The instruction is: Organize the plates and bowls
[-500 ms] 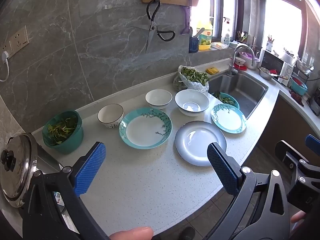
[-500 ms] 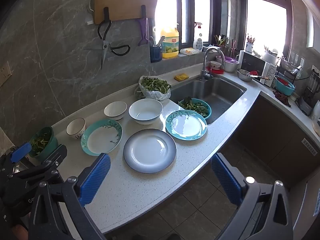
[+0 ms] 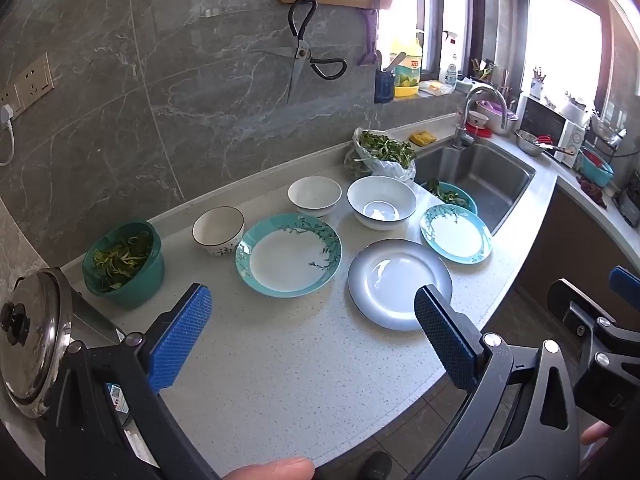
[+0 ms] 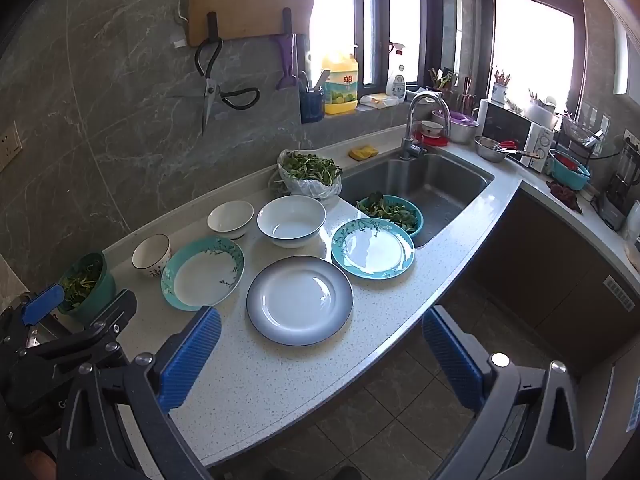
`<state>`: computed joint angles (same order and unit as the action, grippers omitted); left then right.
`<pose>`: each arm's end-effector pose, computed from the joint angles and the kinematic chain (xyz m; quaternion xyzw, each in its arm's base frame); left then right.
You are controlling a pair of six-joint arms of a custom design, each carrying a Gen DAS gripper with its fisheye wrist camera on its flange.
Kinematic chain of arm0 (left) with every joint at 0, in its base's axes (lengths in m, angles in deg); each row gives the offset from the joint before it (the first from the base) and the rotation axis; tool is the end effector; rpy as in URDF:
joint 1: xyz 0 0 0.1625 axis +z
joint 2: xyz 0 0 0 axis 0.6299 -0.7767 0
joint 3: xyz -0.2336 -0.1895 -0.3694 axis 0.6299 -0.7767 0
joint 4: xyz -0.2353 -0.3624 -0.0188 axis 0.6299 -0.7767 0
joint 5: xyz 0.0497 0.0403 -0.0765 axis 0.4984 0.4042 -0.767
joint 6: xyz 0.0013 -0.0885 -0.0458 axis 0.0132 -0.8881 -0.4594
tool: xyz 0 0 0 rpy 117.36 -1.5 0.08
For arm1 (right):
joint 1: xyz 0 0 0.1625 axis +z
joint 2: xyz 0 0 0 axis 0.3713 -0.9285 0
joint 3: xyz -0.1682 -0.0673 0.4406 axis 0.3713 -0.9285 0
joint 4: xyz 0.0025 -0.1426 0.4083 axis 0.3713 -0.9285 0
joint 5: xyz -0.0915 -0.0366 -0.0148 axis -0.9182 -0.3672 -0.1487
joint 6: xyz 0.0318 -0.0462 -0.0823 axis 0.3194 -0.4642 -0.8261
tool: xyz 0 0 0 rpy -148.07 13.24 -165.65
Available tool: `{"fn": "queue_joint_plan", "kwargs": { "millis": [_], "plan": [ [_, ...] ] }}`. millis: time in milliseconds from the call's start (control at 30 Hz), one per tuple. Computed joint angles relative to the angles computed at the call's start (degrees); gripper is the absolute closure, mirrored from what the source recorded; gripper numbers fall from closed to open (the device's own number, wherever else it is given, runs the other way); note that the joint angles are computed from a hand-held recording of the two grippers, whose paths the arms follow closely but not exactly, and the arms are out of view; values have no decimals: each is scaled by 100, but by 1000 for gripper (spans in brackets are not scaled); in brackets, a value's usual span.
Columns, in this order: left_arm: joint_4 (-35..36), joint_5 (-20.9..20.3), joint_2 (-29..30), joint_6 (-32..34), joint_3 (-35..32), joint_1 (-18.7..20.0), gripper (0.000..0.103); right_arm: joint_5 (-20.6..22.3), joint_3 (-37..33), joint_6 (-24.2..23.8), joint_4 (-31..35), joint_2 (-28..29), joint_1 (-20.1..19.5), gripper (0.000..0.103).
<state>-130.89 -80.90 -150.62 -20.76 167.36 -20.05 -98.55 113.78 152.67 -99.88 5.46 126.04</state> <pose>-0.2967 -0.3293 0.4132 0.2272 0.8518 -0.3351 0.3324 0.5497 -0.2950 0.2567 0.0328 -0.8272 0.3852 0.4079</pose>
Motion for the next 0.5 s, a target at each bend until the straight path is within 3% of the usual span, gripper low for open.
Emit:
{"fn": "queue_joint_plan", "kwargs": {
  "millis": [500],
  "plan": [
    [-101, -13, 44, 163, -7, 104, 0, 12, 62, -66, -102, -10, -43, 0]
  ]
}}
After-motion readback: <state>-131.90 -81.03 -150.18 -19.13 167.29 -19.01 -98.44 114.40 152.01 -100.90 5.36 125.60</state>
